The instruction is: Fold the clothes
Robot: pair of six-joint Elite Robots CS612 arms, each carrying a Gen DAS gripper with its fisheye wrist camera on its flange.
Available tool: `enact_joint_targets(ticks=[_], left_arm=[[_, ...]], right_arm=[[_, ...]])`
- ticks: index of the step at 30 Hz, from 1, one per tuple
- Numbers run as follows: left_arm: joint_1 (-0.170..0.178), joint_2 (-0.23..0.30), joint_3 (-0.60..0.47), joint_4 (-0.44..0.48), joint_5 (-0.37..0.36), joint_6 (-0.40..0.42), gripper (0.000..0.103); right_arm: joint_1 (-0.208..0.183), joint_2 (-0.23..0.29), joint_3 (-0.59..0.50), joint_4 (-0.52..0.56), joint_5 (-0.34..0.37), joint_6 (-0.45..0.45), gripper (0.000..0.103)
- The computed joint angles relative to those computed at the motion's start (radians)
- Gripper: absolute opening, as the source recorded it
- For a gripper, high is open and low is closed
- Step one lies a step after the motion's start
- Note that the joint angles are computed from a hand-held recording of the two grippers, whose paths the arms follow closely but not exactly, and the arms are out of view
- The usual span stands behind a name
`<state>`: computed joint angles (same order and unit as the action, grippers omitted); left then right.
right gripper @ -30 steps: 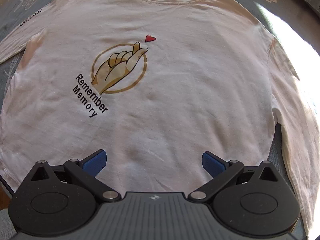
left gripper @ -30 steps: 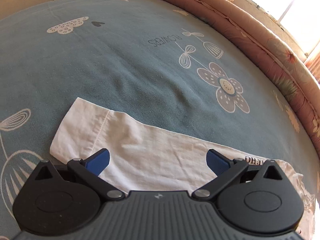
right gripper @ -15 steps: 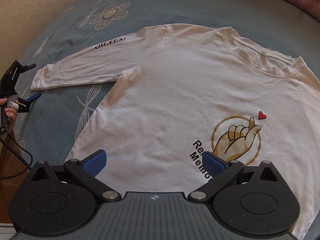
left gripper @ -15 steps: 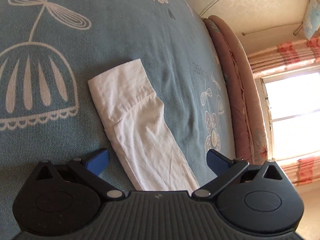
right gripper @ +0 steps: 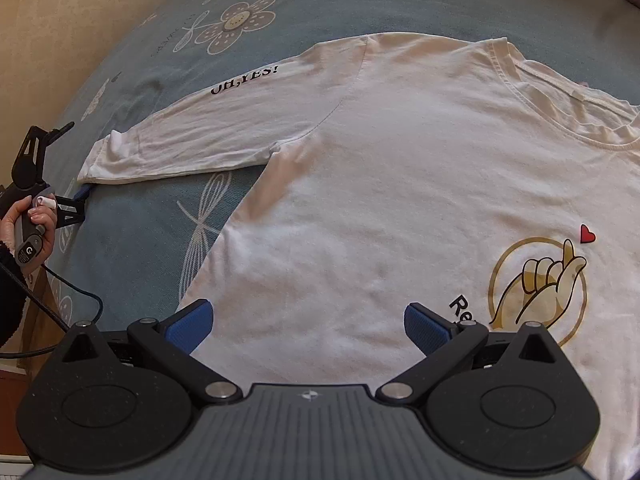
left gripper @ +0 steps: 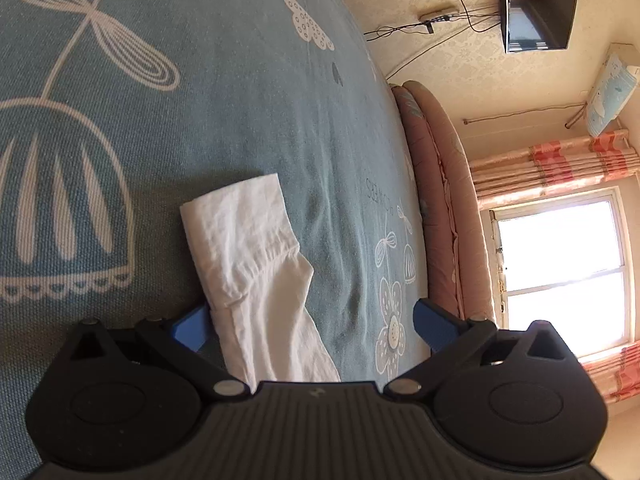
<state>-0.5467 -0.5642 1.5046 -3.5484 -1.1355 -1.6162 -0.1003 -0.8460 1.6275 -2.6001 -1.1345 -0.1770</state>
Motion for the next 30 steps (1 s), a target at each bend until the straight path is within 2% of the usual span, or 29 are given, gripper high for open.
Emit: enact_joint_targets(ticks=[5,7,9,12,16,21,24,26,28,30], left_arm=[[0.015,0.015,-0.034,0.013,0.025,-0.031,0.102],[0.013,0.033,-0.056,-0.005,0.077,-0.057,0.102],[0.01,0.039,-0.063,-0.015,0.075,-0.047,0.102],[0.002,0.044,-0.06,-0.055,0.033,0.0,0.102],[0.009,0.036,-0.068,-0.002,-0.006,0.045,0.102],[0.015,0.059,-0.113,0.006,0.035,-0.025,0.102],[0.015,0.074,-0.122,-0.052,-0.048,-0.007,0.102],[0.016,0.072,-0.126,-0.032,-0.062,0.033,0.102],[0.017,0.075,-0.136,-0.025,-0.05,0.007,0.102],[0.017,0.085,-0.146,-0.063,-0.045,-0.024,0.102]], right_arm=[[-0.002,0.008,0.0,0.01,-0.01,0.019,0.103],[-0.001,0.012,-0.002,0.017,-0.014,0.007,0.103],[0.0,0.015,-0.007,0.031,-0.017,-0.006,0.103],[0.0,0.017,-0.01,0.04,-0.015,-0.003,0.103],[-0.001,0.017,-0.011,0.043,-0.014,0.0,0.103],[-0.002,0.018,-0.01,0.035,-0.019,-0.001,0.103],[-0.003,0.018,-0.005,0.019,-0.02,0.028,0.103],[-0.002,0.017,-0.001,0.005,-0.017,0.045,0.103],[-0.002,0.014,0.004,-0.001,-0.012,0.046,0.103],[-0.003,0.008,0.013,-0.008,-0.006,0.037,0.103]])
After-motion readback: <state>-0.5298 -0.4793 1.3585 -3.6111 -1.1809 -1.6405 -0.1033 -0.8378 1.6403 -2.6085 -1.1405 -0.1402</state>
